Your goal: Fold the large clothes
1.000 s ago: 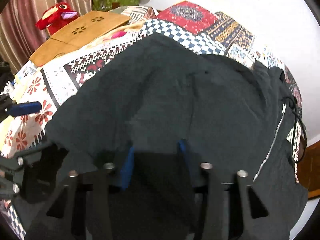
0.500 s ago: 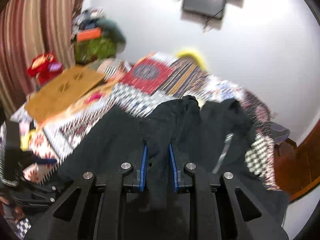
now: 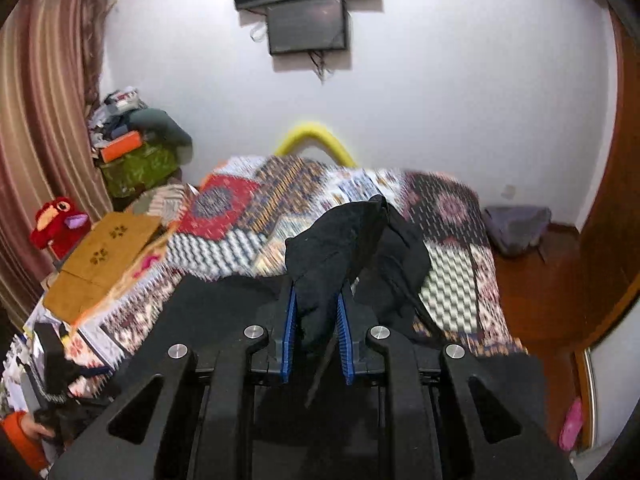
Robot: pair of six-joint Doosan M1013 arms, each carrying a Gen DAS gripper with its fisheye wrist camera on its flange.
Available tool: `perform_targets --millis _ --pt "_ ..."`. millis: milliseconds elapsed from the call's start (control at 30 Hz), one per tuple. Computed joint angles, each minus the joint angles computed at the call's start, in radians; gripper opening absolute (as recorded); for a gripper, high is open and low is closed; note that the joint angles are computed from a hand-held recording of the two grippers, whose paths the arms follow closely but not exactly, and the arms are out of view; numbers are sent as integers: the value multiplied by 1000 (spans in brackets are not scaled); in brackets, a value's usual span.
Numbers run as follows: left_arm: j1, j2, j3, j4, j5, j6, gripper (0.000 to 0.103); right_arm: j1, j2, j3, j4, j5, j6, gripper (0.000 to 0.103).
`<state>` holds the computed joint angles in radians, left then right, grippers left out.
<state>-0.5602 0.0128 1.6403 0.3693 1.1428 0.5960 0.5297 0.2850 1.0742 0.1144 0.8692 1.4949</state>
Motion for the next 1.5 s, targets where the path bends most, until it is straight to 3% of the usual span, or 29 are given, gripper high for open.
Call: perform_targets --millis 167,367,633,733,900,1000,1233,1400,1500 --pt "-2 0 -4 -19 -5 11 70 -36 -9 55 14 70 23 16" --pt "-24 12 -21 -4 17 49 70 -90 7 74 84 207 63 16" --pt "-60 1 -28 44 23 27 70 -109 -6 116 118 294 65 19" --pt "-72 0 -36 55 25 29 70 -100 -9 112 67 318 77 23" --pt "-96 1 -52 79 36 31 70 -64 -23 114 -127 340 116 24" --pt "-110 4 -67 99 43 28 70 -52 -49 135 -204 312 111 25" --pt "-123 25 -123 136 53 31 70 -53 -129 188 -280 145 133 27" --pt "-133 58 -189 161 45 60 70 -85 -175 220 -280 56 192 73" --pt "-138 83 -228 156 31 83 71 -104 -202 248 -305 27 225 76"
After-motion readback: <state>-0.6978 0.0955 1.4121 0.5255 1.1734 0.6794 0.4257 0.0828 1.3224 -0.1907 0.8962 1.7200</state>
